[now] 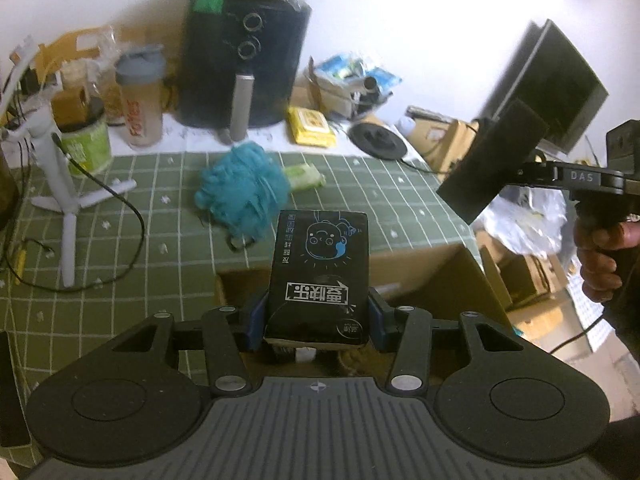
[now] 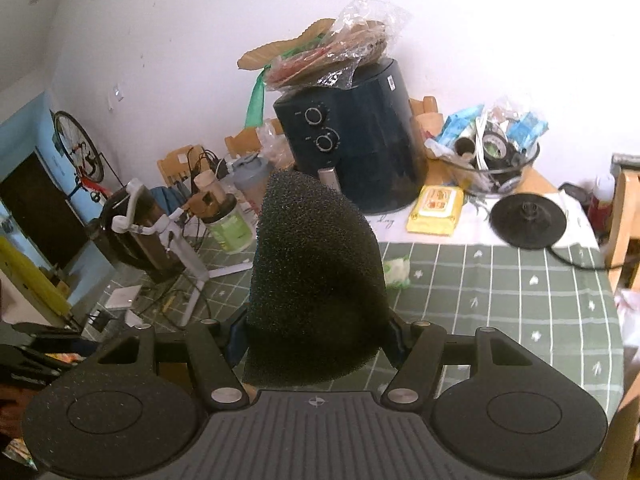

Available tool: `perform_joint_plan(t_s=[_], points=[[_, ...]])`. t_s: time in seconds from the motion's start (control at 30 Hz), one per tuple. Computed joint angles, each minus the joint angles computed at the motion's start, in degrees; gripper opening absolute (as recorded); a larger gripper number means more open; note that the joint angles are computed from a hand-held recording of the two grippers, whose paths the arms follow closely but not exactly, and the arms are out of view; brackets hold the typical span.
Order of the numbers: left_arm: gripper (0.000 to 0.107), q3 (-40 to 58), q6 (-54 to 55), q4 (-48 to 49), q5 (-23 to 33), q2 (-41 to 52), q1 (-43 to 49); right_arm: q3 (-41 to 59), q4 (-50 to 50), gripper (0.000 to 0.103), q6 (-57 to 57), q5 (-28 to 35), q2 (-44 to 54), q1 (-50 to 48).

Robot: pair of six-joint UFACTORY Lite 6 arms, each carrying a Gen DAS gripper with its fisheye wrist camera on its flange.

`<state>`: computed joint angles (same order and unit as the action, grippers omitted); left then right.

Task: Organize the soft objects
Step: 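Carry the black package and black sponge over the box and release both inside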

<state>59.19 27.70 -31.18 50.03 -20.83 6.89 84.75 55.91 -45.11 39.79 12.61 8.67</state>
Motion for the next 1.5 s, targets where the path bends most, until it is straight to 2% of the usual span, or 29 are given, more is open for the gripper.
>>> perform_joint_plan(t_s=[0.27,0.3,0.33,0.4,0.7,1.07,1.17,1.23,1.3,1.4,1.5], points=[[0.049,-3.38,-2.26,4.62,1.09,-0.44,-3.18,-10.78,1.49,0.067,1.25,-1.68,-8.68,2.25],[0.052,-3.88,-2.81,5.71,1.11,-0.61,-3.82,-11.71,1.23,0.067,1.76,-1.96,-9.33,2.58],[0.064,-4.46,-3.36,6.81,1.17,-0.97,-4.54,-12.74,0.95,0.067,2.26,-2.26,-10.00,2.91],[0.074,-5.50,-3.14,7.47,1.37,-2.27,-4.84,-14.61,0.67,0.067,2.86,-2.71,-11.33,3.40],[0.075,-8.06,0.22,3.61,3.54,-6.55,-0.21,-21.06,-3.80,0.067,8.20,-5.52,-15.97,7.58],[0.075,-9.07,4.10,-0.09,5.47,-9.64,4.99,-19.39,-22.39,0.067,22.16,-9.26,-16.92,14.81],[0.075,-9.21,5.50,-1.37,6.22,-10.39,7.18,-18.06,-30.45,0.067,27.30,-10.10,-16.77,17.41],[0.075,-9.19,6.20,-1.90,6.73,-10.83,8.45,-16.72,-39.76,0.068,33.71,-11.10,-16.24,20.25],[0.075,-9.18,7.24,-2.69,7.32,-11.16,9.80,-15.82,-47.64,0.070,38.44,-12.16,-15.66,23.15],[0.075,-9.10,8.22,-3.30,8.02,-11.42,11.52,-15.57,-53.34,0.094,41.16,-13.42,-15.70,26.16],[0.075,-9.09,9.72,-4.33,8.82,-11.46,13.65,-15.03,-53.88,0.096,41.61,-13.18,-15.48,27.40]])
